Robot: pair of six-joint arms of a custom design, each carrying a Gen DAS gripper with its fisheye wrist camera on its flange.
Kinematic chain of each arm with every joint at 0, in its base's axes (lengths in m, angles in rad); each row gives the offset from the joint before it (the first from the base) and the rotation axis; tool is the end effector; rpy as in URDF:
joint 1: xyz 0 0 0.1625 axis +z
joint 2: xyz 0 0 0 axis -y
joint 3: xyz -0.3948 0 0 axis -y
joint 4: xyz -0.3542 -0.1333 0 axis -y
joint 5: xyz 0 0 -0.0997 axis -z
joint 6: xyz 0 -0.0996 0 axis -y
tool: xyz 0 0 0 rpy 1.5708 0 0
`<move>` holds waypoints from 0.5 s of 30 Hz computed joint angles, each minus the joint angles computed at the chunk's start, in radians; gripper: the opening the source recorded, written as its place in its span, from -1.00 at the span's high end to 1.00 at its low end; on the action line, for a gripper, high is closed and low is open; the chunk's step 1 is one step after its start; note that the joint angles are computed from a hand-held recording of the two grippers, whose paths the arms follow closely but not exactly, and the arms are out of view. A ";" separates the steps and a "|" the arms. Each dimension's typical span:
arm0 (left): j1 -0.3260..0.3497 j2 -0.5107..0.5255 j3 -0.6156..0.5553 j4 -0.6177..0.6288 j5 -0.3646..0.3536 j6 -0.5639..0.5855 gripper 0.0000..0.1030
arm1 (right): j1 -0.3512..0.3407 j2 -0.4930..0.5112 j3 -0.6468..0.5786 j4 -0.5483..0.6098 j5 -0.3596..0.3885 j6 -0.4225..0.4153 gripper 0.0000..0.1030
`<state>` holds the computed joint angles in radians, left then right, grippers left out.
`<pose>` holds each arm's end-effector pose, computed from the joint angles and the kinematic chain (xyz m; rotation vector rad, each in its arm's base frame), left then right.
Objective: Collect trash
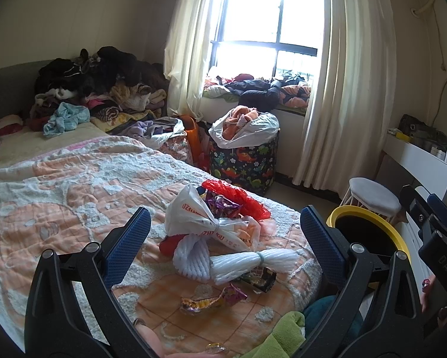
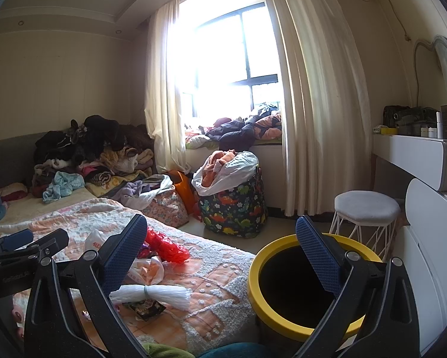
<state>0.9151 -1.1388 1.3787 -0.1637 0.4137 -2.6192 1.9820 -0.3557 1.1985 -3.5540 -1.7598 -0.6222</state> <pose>-0.1523 -0.5662 0.3344 0.0829 1.8466 -1.5309 0.3993 -0.6291 0.0854 1.0708 -2.1832 1.5236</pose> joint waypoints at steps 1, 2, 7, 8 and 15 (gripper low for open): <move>0.001 0.000 0.003 -0.003 0.002 0.000 -0.79 | 0.000 -0.002 0.001 0.002 0.000 0.000 -0.88; 0.001 0.000 0.002 -0.001 0.001 -0.001 -0.79 | 0.000 0.001 -0.002 0.002 -0.002 0.001 -0.88; 0.010 0.003 -0.007 0.046 0.016 -0.058 -0.79 | -0.006 -0.005 0.001 0.019 0.008 -0.005 -0.88; 0.011 0.004 -0.010 0.052 0.015 -0.068 -0.79 | -0.006 -0.005 0.002 0.026 0.012 -0.008 -0.88; 0.033 -0.028 -0.007 0.063 0.011 -0.110 -0.79 | -0.007 -0.019 0.002 0.158 0.074 -0.044 -0.88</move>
<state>0.9484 -1.1671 1.3718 -0.1005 0.4243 -2.7287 1.9750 -0.3742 1.2007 -3.3960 -1.6855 -0.6659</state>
